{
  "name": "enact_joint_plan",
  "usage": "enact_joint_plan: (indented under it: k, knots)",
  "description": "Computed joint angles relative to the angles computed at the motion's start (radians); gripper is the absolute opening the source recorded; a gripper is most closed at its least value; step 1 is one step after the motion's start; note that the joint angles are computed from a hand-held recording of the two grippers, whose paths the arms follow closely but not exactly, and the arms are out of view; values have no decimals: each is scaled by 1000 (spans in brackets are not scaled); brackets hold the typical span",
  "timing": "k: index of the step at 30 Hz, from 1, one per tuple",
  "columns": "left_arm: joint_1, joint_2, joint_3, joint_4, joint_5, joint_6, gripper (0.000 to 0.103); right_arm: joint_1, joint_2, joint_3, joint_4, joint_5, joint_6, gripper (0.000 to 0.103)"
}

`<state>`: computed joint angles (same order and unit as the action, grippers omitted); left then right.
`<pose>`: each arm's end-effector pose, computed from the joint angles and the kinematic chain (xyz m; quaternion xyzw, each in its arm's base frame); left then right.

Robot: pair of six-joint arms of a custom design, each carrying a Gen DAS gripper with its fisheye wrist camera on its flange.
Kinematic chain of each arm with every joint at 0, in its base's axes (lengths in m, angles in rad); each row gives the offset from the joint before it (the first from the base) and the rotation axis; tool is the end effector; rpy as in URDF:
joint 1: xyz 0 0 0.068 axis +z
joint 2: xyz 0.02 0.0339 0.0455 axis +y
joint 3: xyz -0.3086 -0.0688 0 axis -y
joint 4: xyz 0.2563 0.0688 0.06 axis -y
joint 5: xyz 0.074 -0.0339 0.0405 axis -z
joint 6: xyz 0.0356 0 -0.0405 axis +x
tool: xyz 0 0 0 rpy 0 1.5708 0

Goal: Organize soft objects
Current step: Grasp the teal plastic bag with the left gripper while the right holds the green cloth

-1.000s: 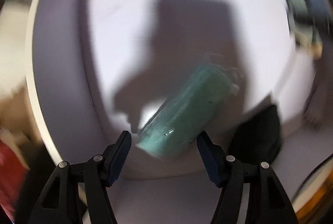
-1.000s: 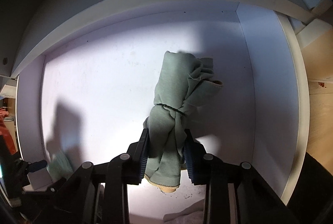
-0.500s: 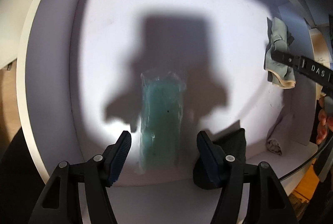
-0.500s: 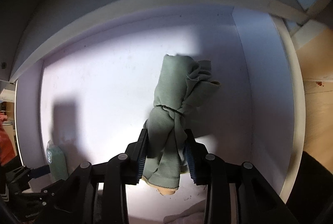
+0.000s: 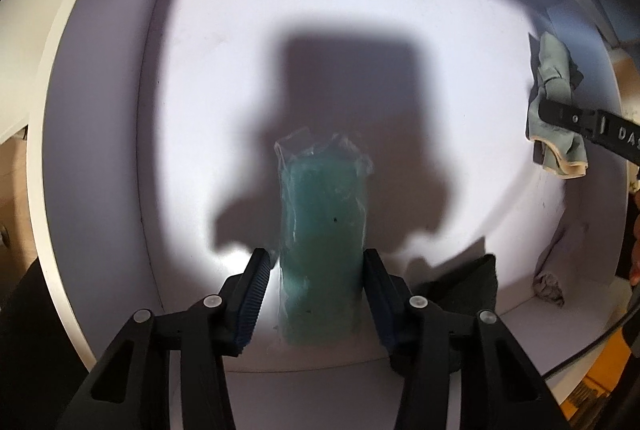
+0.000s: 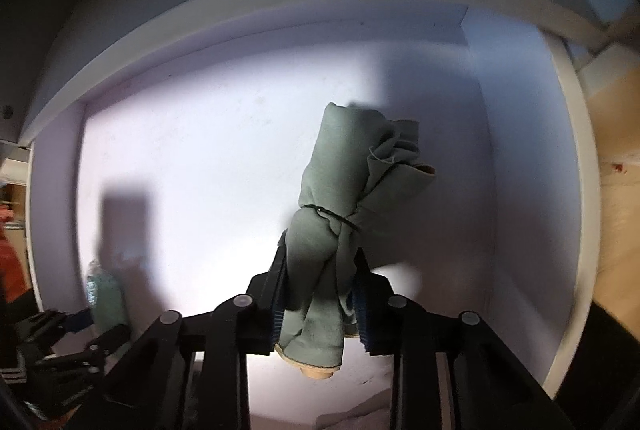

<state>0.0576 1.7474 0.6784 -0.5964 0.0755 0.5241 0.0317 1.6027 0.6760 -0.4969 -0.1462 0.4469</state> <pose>0.2395 0.0111 0.1124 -0.2290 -0.9716 0.0497 0.0345 0.2475 0.0130 0.1450 0.1997 0.9744 0.0881 0.0540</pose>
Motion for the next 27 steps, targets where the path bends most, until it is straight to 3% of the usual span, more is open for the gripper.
enact_joint_plan:
  k: [1,6,8,18,24,27]
  knots:
    - [8,-2,6,-9,1,16,38,-3,-7,-5,-1,-18,5,26]
    - [4,-25,1,-50,18,9,33,4,-50,-29,-20,-70,24,26]
    - [26,25,88,-84,28,23,31,20,-70,-38,-31,-84,36,26]
    - [99,-77,123,-221,173,10,30,123,-144,-60,-70,-69,46,26]
    - [177,-174,187,-336,268,64,30,95,-226,-66,-130,-92,21,26]
    - [193,-218,172,-335,306,76,30,105,-252,-66,-148,-98,35,26]
